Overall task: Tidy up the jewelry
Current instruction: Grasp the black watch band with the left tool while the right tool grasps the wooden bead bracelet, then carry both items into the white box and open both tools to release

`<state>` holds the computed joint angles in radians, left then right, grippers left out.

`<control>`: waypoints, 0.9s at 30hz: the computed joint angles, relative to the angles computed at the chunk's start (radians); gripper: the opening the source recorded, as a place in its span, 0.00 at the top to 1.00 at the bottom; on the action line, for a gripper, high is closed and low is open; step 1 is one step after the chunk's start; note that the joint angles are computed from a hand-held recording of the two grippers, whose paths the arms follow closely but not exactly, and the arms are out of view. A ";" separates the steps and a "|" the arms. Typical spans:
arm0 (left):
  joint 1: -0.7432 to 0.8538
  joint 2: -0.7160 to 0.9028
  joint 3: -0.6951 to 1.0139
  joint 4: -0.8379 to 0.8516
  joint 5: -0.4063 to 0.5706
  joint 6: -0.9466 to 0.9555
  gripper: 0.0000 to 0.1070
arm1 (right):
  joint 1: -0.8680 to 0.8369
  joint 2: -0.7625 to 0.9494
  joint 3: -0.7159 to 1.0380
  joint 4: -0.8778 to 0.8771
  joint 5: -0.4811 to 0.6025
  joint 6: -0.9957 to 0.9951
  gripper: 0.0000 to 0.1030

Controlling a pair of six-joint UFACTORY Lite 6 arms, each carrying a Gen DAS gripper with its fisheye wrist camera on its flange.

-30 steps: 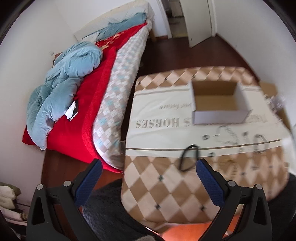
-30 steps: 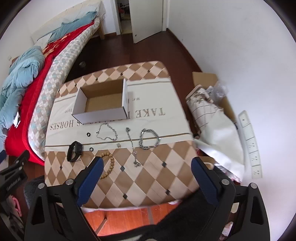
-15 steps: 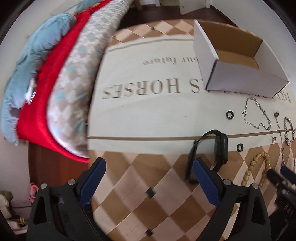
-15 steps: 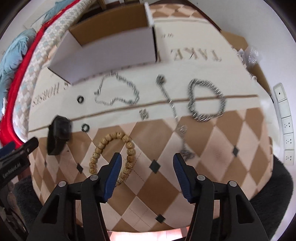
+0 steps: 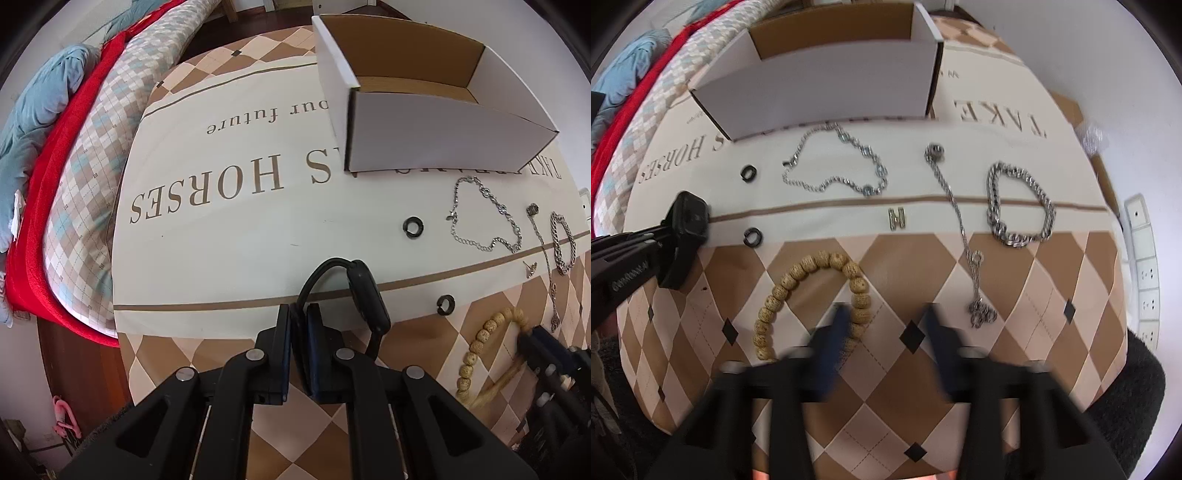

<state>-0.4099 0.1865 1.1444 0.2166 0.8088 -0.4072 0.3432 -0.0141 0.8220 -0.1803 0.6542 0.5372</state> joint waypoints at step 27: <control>-0.088 -0.097 0.286 0.068 0.190 -0.142 0.97 | -0.442 -0.043 0.461 0.510 0.233 -0.672 0.91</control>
<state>-0.4974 0.0898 1.4308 0.2843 0.9992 -0.5491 -0.0991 -0.0571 1.2831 0.3299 0.8868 -0.1351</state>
